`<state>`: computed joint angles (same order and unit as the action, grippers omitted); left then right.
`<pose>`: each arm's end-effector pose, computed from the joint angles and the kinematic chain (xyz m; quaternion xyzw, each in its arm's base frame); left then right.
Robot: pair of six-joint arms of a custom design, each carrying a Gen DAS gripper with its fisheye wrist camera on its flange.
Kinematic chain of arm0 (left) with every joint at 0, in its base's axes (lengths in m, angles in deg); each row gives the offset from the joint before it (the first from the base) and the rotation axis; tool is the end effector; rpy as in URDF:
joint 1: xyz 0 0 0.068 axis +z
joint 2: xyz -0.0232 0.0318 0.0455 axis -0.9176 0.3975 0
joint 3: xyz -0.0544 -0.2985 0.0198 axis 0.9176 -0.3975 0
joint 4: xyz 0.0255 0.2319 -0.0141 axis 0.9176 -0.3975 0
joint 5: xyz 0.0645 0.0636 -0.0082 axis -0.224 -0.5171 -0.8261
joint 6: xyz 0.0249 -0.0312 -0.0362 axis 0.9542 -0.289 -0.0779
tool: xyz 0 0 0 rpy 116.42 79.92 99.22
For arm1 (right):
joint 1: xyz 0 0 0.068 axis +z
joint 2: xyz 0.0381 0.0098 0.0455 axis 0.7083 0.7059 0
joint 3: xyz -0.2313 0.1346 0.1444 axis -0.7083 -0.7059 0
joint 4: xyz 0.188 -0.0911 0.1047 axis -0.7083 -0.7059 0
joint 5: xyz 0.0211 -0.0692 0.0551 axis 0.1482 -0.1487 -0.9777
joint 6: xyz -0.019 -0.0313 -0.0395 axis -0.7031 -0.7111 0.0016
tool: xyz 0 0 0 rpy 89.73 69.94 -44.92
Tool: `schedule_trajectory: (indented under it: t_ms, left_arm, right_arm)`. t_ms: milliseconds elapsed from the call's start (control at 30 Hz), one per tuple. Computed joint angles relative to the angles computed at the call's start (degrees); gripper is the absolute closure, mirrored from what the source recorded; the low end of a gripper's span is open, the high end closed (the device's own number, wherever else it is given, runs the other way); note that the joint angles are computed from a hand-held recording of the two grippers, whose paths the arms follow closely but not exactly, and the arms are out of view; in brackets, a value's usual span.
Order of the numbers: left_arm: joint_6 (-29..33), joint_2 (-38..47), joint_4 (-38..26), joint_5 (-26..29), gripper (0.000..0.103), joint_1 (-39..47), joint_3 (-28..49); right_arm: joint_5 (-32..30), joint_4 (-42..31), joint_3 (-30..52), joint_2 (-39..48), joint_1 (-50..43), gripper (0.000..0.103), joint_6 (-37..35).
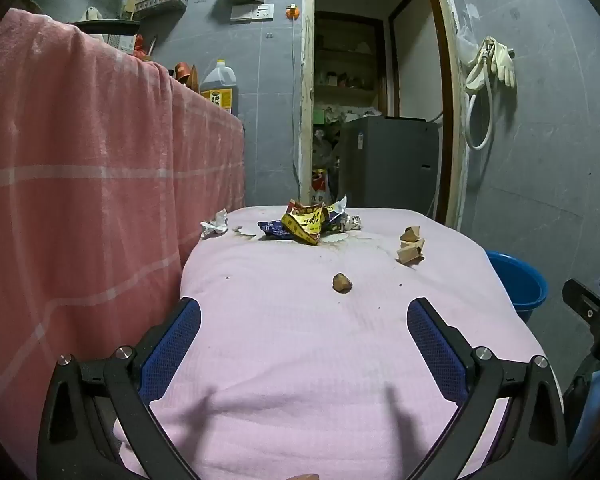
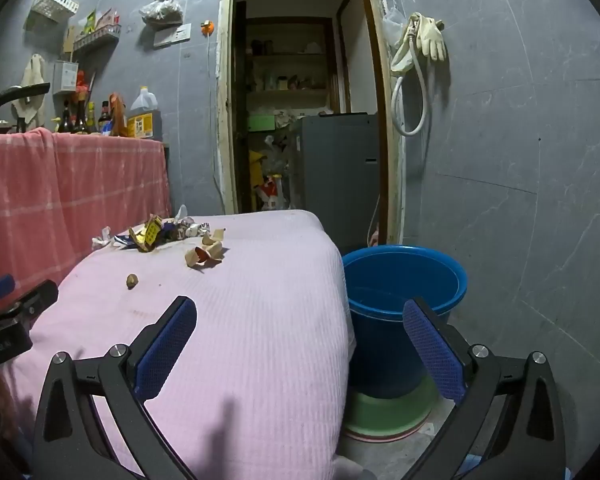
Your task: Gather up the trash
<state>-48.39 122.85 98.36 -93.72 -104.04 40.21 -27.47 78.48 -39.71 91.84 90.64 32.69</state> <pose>0.2542 -0.1856 0.0935 0.1668 0.7926 -0.1349 0.5708 0.1545 0.1126 0.0908 0.1804 0.7879 -0.0997 0.5803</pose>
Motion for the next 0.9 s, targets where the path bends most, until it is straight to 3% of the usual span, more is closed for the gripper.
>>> schedule_trajectory:
  t_ms: [300, 467, 567, 767, 900]
  left_arm:
    - [0.0, 0.1, 0.2, 0.1, 0.002, 0.0, -0.1]
    - [-0.1, 0.1, 0.2, 0.2, 0.002, 0.0, -0.1]
    - [-0.1, 0.1, 0.3, 0.3, 0.002, 0.0, -0.1]
    - [-0.1, 0.1, 0.4, 0.2, 0.002, 0.0, -0.1]
    - [-0.1, 0.2, 0.5, 0.2, 0.002, 0.0, -0.1]
  right_arm:
    - [0.3, 0.2, -0.1, 0.1, 0.2, 0.0, 0.2]
    - [-0.5, 6.5, -1.3, 3.4, -0.9, 0.0, -1.6]
    - [0.3, -1.8, 0.4, -1.0, 0.5, 0.0, 0.7]
    - [0.0, 2.1, 0.0, 1.3, -0.2, 0.0, -0.5]
    - [0.2, 0.8, 0.4, 0.7, 0.1, 0.0, -0.1]
